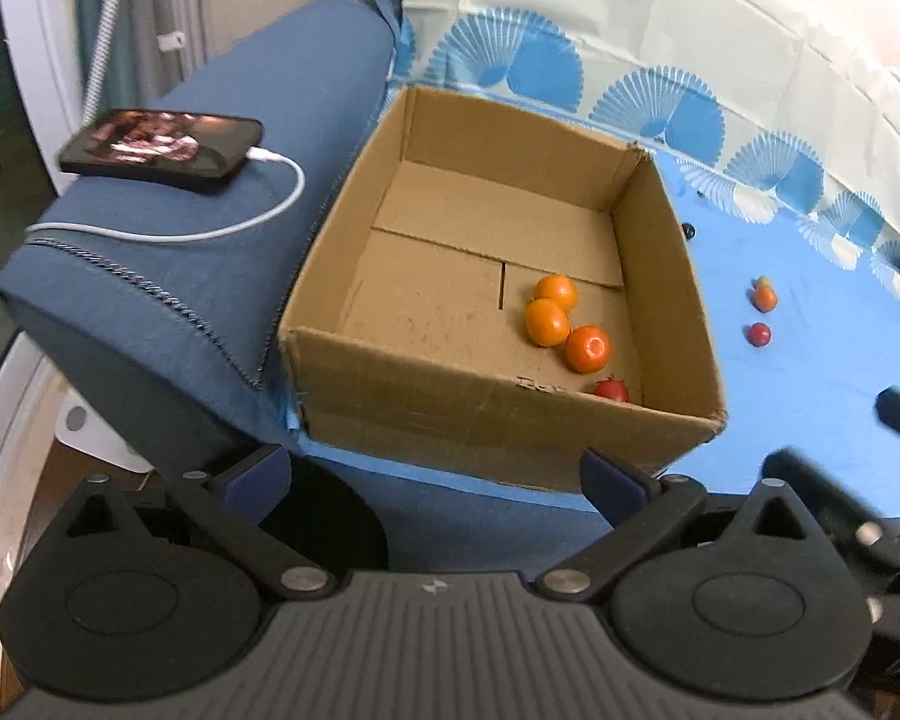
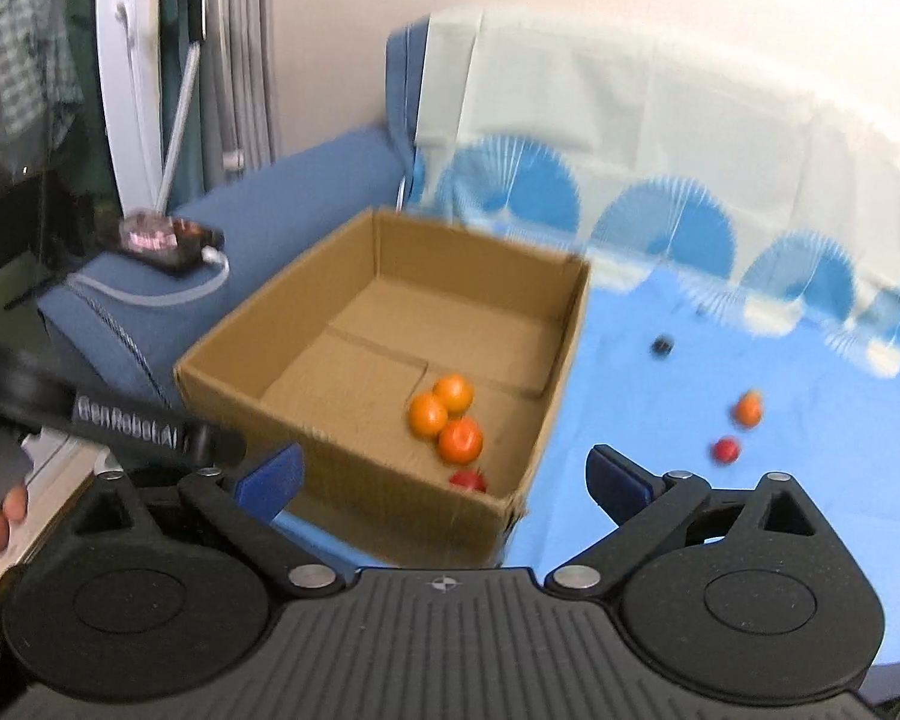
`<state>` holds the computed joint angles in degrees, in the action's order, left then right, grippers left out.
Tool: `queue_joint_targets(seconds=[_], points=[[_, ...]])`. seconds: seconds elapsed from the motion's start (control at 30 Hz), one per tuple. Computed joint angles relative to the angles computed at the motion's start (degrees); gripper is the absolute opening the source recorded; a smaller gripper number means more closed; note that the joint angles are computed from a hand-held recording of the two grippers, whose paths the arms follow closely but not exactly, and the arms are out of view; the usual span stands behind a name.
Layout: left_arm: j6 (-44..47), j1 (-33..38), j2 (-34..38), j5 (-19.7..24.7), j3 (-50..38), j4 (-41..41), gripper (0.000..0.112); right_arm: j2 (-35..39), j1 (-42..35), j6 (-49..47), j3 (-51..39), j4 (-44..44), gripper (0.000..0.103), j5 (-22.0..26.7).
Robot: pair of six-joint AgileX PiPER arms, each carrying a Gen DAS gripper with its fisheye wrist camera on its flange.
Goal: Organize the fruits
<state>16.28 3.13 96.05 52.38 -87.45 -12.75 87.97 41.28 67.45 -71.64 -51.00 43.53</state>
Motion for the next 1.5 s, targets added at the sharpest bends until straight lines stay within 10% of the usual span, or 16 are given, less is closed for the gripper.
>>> queue_joint_targets(seconds=[0.57,1.5], points=[[-1.65,-2.84,-16.27,-4.88,11.57,1.92,0.103,-12.3,12.46,16.55,9.59,-16.76,0.102,10.26],[-2.16,-4.61,-14.7,-3.86,10.64,3.98,0.103,-12.26,10.73,16.73,10.04,-15.39,0.102,7.52]])
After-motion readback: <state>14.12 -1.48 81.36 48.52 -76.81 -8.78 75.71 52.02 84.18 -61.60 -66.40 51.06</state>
